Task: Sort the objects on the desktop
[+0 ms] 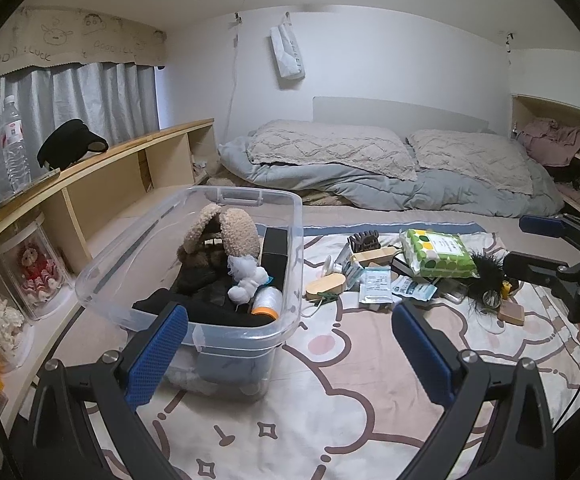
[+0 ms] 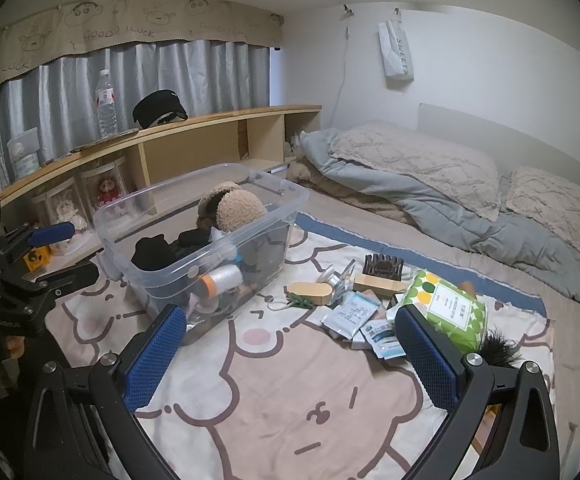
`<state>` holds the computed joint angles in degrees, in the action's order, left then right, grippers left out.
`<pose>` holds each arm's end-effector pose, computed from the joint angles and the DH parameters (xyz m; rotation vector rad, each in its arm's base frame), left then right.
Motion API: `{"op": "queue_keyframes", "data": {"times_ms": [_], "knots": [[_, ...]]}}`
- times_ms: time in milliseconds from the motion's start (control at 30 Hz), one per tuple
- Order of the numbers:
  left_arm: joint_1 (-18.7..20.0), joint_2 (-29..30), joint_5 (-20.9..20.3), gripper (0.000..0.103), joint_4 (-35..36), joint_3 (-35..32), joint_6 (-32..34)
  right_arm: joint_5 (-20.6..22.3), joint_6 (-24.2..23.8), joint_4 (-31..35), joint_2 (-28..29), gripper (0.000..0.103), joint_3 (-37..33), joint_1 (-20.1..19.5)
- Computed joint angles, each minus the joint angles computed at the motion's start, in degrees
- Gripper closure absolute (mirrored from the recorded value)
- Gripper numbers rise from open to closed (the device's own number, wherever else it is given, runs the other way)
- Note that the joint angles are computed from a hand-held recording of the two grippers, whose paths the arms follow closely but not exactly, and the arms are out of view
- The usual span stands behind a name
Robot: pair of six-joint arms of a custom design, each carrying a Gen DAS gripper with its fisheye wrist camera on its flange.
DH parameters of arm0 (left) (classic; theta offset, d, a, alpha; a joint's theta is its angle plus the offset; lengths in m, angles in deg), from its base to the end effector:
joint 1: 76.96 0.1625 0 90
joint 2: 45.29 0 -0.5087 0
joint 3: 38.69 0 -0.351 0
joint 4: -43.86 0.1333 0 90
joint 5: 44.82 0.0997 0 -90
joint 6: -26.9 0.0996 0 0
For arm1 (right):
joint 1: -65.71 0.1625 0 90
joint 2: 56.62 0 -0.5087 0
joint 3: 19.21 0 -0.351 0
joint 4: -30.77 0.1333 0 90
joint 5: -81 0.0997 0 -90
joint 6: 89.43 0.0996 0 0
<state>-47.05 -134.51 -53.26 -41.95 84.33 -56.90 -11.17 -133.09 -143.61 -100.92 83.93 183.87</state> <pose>-0.2035 -0.3845 0.4030 0.1524 1.8609 -1.2769 0.4344 -0.5371 0.1706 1.7333 -2.4154 0.6601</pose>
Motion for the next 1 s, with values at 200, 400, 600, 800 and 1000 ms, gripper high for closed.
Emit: {"op": "queue_keyframes", "data": {"times_ms": [200, 400, 600, 800, 1000], "knots": [[0.01, 0.01, -0.09, 0.0, 0.81, -0.21, -0.67, -0.14, 0.01, -0.07, 0.04, 0.0, 0.09, 0.04], [0.09, -0.12, -0.12, 0.0, 0.22, -0.02, -0.14, -0.21, -0.06, 0.03, 0.03, 0.0, 0.26, 0.04], [0.1, -0.07, -0.12, 0.0, 0.34, -0.07, -0.29, -0.23, -0.09, -0.14, 0.03, 0.0, 0.4, -0.01], [0.11, -0.02, -0.14, 0.0, 0.2, -0.12, -0.16, -0.12, -0.14, -0.01, 0.04, 0.0, 0.4, -0.04], [0.38, -0.27, -0.85, 0.0, -3.86, 1.17, 2.83, -0.25, -0.17, 0.16, 0.1, 0.0, 0.41, -0.1]]}}
